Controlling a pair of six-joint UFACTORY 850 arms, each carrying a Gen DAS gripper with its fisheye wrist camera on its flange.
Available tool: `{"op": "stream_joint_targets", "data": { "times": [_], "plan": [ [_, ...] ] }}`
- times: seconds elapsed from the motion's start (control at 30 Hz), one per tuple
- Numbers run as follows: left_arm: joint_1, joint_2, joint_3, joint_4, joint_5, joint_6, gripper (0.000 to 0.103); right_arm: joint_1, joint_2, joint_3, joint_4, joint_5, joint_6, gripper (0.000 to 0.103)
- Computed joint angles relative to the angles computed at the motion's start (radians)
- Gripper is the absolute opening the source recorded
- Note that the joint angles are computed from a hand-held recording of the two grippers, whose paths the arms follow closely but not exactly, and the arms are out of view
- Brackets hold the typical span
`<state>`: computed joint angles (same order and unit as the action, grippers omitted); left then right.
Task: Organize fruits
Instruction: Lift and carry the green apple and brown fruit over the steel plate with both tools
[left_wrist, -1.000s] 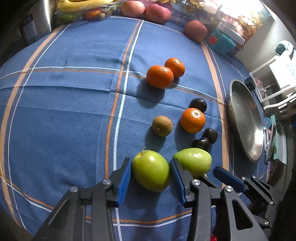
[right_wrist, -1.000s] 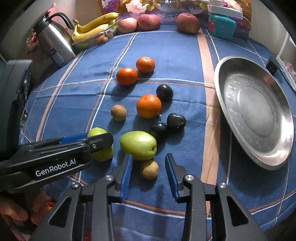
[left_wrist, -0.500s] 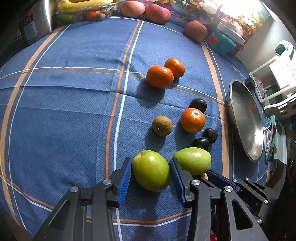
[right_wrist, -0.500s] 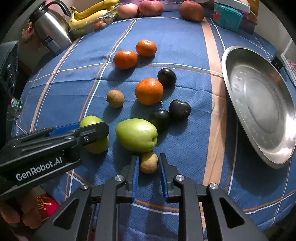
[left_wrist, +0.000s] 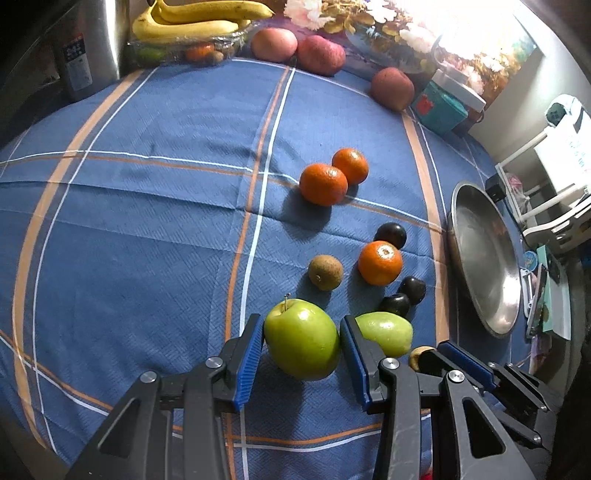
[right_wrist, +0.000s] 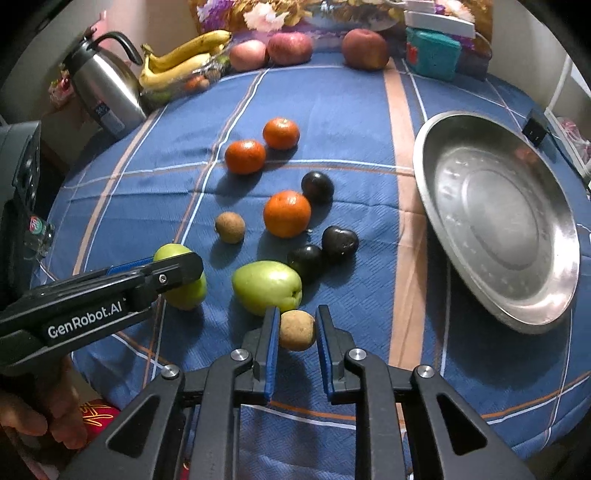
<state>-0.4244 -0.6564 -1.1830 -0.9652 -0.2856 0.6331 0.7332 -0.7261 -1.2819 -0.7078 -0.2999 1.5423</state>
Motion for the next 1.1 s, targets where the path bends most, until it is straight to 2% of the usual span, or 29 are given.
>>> {"op": "stream_joint_targets", "data": {
  "times": [0.17, 0.23, 0.43, 0.5, 0.73, 1.1],
  "plan": [
    [-0.002, 0.018, 0.012, -0.023, 0.019, 0.026, 0.045, 0.024, 0.03, 0.035, -0.218, -0.025, 0.245, 0.02],
    [-0.004, 0.02, 0.012, -0.04, 0.02, 0.036, 0.045, 0.027, 0.035, 0.038, -0.242, -0.042, 0.275, 0.02],
    [-0.019, 0.03, -0.003, 0.051, 0.063, -0.057, 0.045, 0.025, 0.032, 0.023, -0.214, -0.104, 0.273, 0.02],
    [-0.021, 0.024, -0.018, 0.07, 0.06, -0.077, 0.045, 0.018, 0.039, 0.027, -0.218, -0.113, 0.297, 0.02],
    [-0.042, -0.011, -0.106, 0.217, 0.031, -0.22, 0.045, -0.001, 0.046, -0.004, -0.197, -0.224, 0.313, 0.02],
    [-0.095, -0.094, -0.269, 0.489, -0.014, -0.467, 0.045, -0.076, 0.048, -0.02, -0.182, -0.236, 0.352, 0.02]
  ]
}}
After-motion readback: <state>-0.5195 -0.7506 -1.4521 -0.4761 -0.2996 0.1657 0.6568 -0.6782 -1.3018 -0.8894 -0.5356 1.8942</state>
